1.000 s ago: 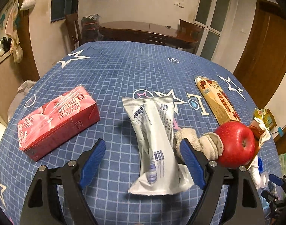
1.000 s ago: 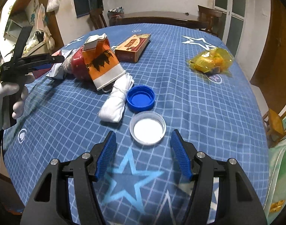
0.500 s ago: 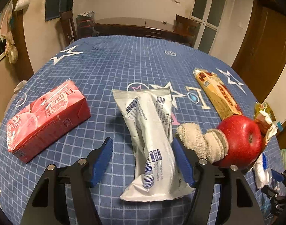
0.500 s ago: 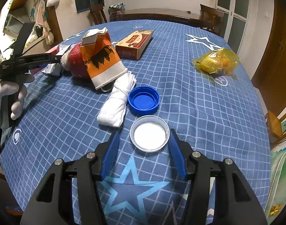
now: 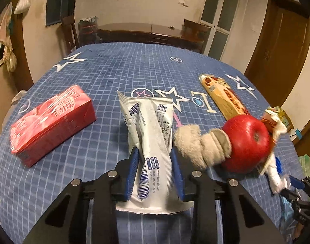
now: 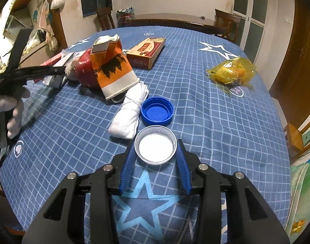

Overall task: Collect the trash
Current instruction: 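Grasp the white medicine packet with the left tool while the right tool grasps the clear plastic lid, then carry the medicine packet and plastic lid with both tools over the bin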

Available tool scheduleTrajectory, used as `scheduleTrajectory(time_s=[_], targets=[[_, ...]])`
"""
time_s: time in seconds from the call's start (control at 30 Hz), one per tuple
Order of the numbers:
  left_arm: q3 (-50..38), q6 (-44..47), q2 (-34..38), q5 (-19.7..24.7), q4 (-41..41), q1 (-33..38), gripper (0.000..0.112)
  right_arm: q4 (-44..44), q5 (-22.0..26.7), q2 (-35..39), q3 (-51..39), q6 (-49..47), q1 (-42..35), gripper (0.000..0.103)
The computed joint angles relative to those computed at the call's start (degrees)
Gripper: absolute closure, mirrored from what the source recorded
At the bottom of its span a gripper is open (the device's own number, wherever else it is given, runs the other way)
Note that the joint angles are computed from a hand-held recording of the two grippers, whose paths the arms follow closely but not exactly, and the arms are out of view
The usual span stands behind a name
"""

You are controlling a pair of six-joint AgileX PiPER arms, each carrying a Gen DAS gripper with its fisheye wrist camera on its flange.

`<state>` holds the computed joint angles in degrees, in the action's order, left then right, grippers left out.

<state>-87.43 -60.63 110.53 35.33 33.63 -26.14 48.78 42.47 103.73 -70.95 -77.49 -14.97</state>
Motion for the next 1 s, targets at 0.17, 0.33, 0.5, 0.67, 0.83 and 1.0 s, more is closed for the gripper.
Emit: scheduleTrajectory(time_s=[0.17,0.33,0.5,0.67,0.83,1.0], targets=[[9.23,-10.92,-7.42,-0.55,9.68,-4.16,0.078,3.23,0.25,-2.58,3.27,-3.21,-1.20,0.065],[15.79,-22.51,-13.65,3.05,20.21,-11.83,0.078,8.79,0.61,-6.89,8.42,-7.57,-4.00,0.065],[17.64,-31.05,-15.54,9.66,28.05,-21.72,0.078,15.37,1.68,-12.17,13.13,-11.92,-7.20,0.065],[15.80,-36.64,-14.16,16.78,33.98,-30.12,0.078,22.22,3.18,-18.89,18.51,-18.20,-10.37,0.065],[11.27,-39.42,-10.79,22.49,37.97,-36.54,0.078,27.52,5.12,-24.89,22.77,-22.79,-12.78,0.064],[5.83,-38.90,-7.58,27.01,40.51,-40.50,0.078,31.17,6.28,-27.78,24.45,-24.96,-14.66,0.064]])
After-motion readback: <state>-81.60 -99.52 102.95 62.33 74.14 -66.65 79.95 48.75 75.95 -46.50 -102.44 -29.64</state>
